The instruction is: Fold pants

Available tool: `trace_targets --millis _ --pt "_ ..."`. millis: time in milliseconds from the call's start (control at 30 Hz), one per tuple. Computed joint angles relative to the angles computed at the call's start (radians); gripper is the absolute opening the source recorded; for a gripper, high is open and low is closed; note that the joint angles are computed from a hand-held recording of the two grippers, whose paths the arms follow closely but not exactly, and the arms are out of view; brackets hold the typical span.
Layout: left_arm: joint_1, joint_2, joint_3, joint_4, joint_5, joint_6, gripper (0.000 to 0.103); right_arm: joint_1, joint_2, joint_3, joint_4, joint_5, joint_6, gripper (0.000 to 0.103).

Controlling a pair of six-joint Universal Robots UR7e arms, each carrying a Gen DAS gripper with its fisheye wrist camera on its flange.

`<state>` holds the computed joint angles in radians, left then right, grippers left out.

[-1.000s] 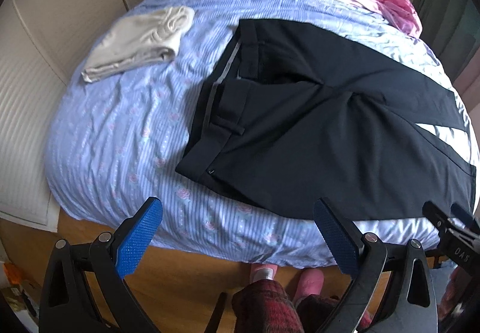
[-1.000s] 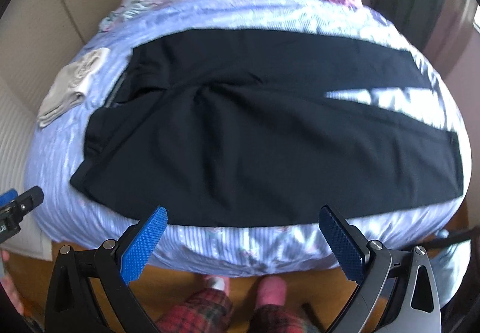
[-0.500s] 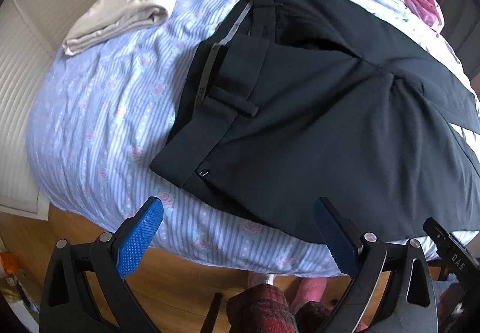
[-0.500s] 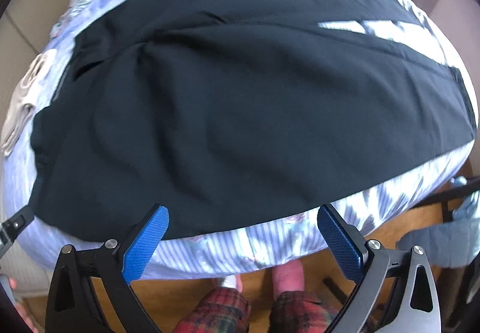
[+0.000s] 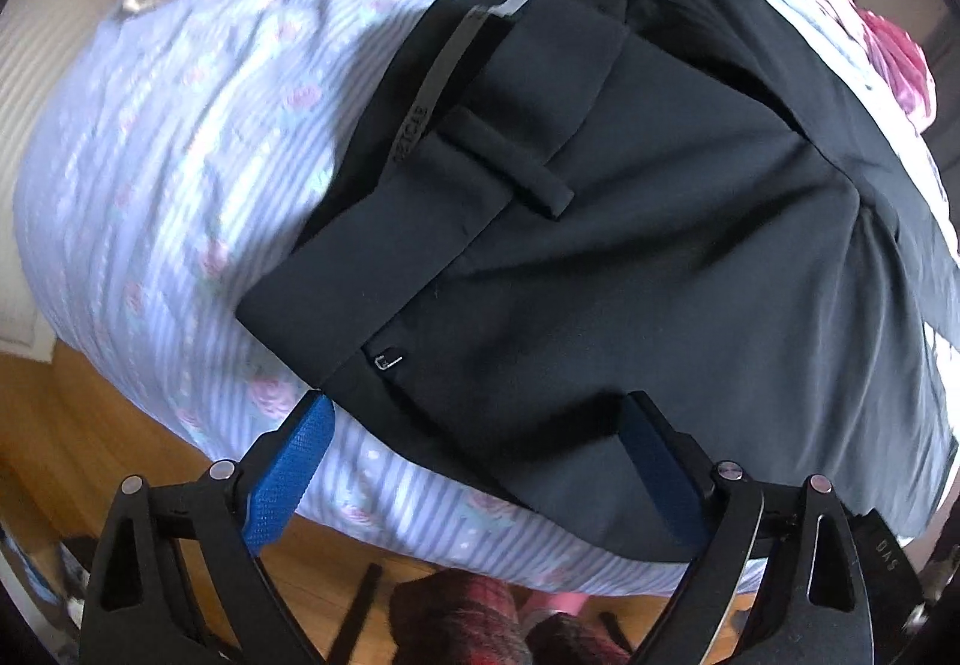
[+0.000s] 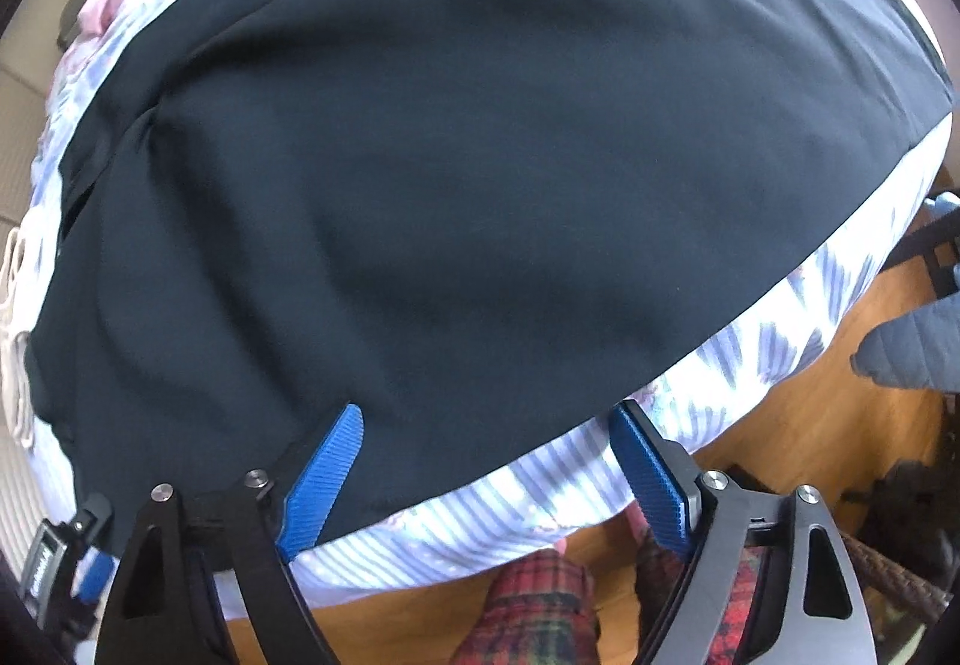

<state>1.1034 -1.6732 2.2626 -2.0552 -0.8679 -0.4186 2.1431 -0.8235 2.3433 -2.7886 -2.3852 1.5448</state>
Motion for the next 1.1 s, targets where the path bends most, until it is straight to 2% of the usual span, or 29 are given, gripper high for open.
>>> trace_targets --millis 33,133,200,233,267,300,333,367,400,467,533,633,700,800,900,1000,1100 --pt "0.013 0.009 -0.006 -0.008 -0.013 -0.005 0.094 -0.012 -0.001 0.002 -0.011 0.0 -0.015 0.082" --pt "0.055 0.029 -0.023 -0.035 -0.08 -0.016 0.078 -0.029 -0.006 0.007 -0.035 0.004 -0.05 0.073" --pt "0.071 0.037 -0.035 -0.041 -0.121 -0.02 0.058 -0.033 -0.011 -0.002 -0.02 0.006 -0.07 0.065" --pt "0.068 0.04 -0.04 -0.037 -0.123 -0.022 0.054 -0.035 -0.016 -0.006 -0.009 0.009 -0.079 0.055" --pt "0.064 0.035 -0.039 -0.033 -0.116 -0.018 0.045 -0.035 -0.023 -0.01 0.004 0.01 -0.084 0.041" --pt "0.054 0.033 -0.044 -0.023 -0.113 -0.014 0.035 -0.034 -0.036 -0.014 0.024 0.008 -0.088 0.034" --pt "0.047 0.031 -0.052 -0.011 -0.114 -0.011 0.029 -0.035 -0.048 -0.016 0.039 0.008 -0.092 0.024" --pt "0.04 0.026 -0.059 0.004 -0.12 -0.012 0.021 -0.036 -0.067 -0.019 0.061 0.009 -0.095 0.017" --pt "0.033 0.02 -0.071 0.022 -0.132 -0.013 0.018 -0.036 -0.087 -0.015 0.065 0.01 -0.102 0.015" --pt "0.026 0.014 -0.092 0.049 -0.149 -0.008 0.015 -0.033 -0.126 -0.005 0.053 0.014 -0.12 0.012" --pt "0.009 0.003 -0.117 0.089 -0.156 0.007 0.014 -0.015 -0.166 -0.018 0.093 0.002 -0.129 0.012" --pt "-0.031 -0.009 -0.159 0.137 -0.161 0.015 0.013 0.038 -0.22 -0.071 0.223 -0.045 -0.147 0.012" --pt "-0.053 -0.007 -0.188 0.147 -0.17 0.012 0.012 0.08 -0.251 -0.124 0.344 -0.083 -0.138 0.009" --pt "-0.095 -0.021 -0.216 0.158 -0.172 0.023 0.012 0.129 -0.271 -0.182 0.459 -0.105 -0.107 0.009" --pt "-0.133 -0.021 -0.237 0.135 -0.176 0.051 0.011 0.14 -0.29 -0.219 0.528 -0.125 -0.108 0.008" --pt "-0.144 0.024 -0.288 0.078 -0.191 0.1 0.011 0.163 -0.303 -0.278 0.651 -0.157 -0.063 0.008" --pt "-0.15 0.073 -0.341 0.05 -0.199 0.136 0.01 0.155 -0.298 -0.306 0.66 -0.194 -0.051 0.008"
